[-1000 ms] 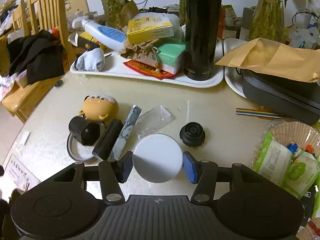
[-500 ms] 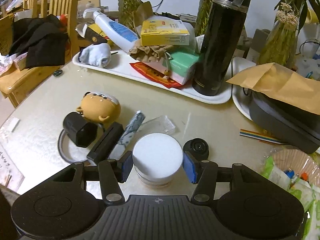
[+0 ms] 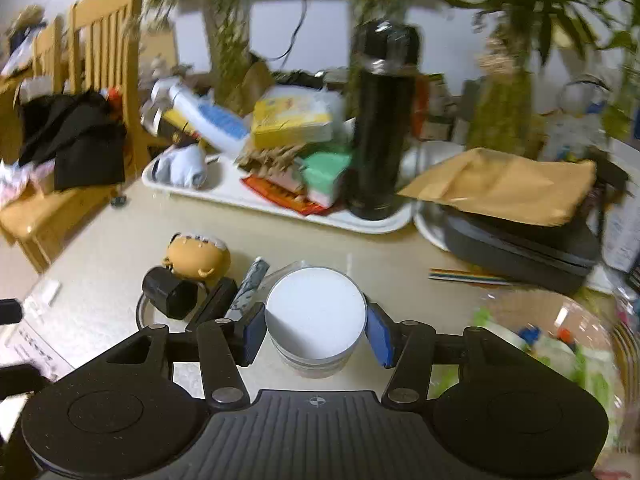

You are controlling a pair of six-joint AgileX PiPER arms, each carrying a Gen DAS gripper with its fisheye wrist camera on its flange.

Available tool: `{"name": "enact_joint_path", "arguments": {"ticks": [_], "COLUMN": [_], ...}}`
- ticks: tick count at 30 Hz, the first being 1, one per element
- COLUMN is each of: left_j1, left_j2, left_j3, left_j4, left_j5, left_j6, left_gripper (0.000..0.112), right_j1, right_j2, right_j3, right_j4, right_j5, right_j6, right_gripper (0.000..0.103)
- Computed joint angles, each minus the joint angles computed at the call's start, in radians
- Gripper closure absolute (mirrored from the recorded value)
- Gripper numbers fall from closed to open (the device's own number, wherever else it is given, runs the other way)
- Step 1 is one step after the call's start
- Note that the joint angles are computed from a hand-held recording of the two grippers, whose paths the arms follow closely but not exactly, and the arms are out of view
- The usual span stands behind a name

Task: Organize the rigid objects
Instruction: 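Lift the white jar with the right tool while the left tool grasps the black cylinder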

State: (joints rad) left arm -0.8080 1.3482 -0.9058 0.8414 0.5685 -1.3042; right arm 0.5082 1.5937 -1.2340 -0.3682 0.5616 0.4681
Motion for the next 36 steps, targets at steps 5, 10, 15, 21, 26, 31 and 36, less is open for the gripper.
{"name": "enact_joint_path", "arguments": {"ticks": [5, 10, 15, 21, 26, 31, 36], "left_j1": [0.033, 0.065, 0.112, 0.169, 0.220, 0.265, 0.301], "left_j2": [0.059, 0.117, 0.191, 0.278, 0.355, 0.423, 0.468], "left_j3": [-0.077, -0.117, -0.162, -0.221, -0.273, -0.334, -0.402], "left_j4": [-0.044, -0.088, -0.160, -0.209, -0.293, -0.396, -0.486], "left_j5": [0.014, 0.013, 0.005, -0.007, -0.027, -0.024, 0.017], "left_j6": [0.082, 0.153, 0.241, 0.316, 0.411, 0.515, 0.602], "left_gripper": [0.037, 0.037, 0.037, 0.037, 0.038, 0.039, 0.040], "right_j1": [0.007, 0.003, -0.003, 0.016, 0.025, 0.029, 0.018], "right_j2": [-0.125, -0.194, -0.244, -0.319, -0.348, -0.357, -0.362], "right_j3": [0.087, 0.129, 0.158, 0.218, 0.241, 0.250, 0.256], "right_j4": [-0.025, 0.011, 0.065, 0.098, 0.129, 0.131, 0.141], "right_j5": [0.013, 0.035, 0.049, 0.073, 0.080, 0.088, 0.091], "right_j6": [0.048, 0.013, -0.045, -0.071, -0.096, -0.100, -0.110], "right_gripper": [0.047, 0.047, 0.047, 0.047, 0.047, 0.047, 0.047]}}
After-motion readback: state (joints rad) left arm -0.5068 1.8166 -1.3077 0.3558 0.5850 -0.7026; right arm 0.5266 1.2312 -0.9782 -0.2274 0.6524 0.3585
